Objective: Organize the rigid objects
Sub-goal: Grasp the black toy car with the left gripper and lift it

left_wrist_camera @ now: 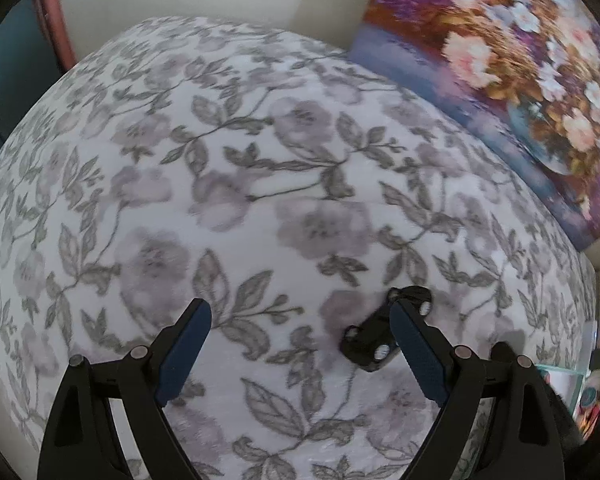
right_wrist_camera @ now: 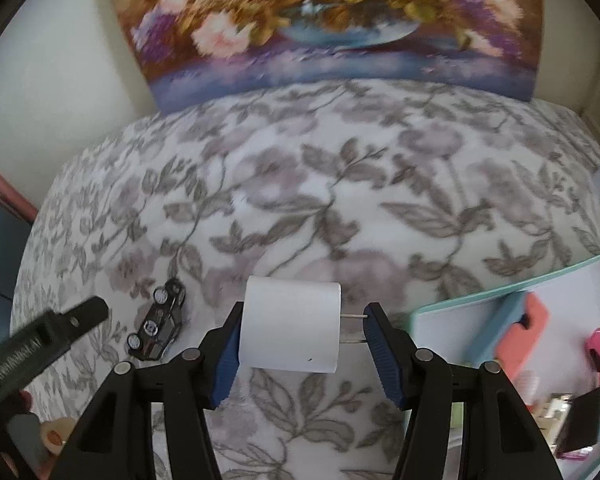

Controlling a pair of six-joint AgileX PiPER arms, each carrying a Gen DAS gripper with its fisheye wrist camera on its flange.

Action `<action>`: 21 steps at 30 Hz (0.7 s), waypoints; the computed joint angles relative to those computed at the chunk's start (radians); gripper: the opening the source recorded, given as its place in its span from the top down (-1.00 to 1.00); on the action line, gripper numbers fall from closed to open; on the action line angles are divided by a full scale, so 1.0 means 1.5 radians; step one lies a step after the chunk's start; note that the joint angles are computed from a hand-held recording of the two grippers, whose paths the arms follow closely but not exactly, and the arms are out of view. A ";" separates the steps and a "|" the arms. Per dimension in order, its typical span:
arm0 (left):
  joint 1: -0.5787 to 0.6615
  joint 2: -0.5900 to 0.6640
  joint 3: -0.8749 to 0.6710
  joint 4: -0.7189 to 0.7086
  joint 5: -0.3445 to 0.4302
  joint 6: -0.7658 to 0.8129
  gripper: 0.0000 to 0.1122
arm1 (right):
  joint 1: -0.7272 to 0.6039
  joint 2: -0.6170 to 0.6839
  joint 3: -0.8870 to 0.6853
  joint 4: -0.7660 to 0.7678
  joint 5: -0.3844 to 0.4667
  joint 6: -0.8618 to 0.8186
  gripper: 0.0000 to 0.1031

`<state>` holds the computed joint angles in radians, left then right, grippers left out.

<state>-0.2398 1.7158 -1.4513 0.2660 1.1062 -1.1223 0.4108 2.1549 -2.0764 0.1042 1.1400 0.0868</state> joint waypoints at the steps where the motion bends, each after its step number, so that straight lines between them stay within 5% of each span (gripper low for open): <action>1: -0.003 0.005 -0.004 -0.003 -0.006 0.008 -0.62 | -0.005 -0.003 -0.005 0.000 0.002 0.001 -0.19; 15: -0.056 0.089 -0.047 0.008 -0.055 0.068 -0.58 | -0.051 0.003 -0.041 0.009 0.029 0.011 -0.19; 21: -0.062 0.104 -0.046 0.024 -0.060 0.061 -0.08 | -0.050 0.002 -0.027 0.009 0.027 0.007 -0.19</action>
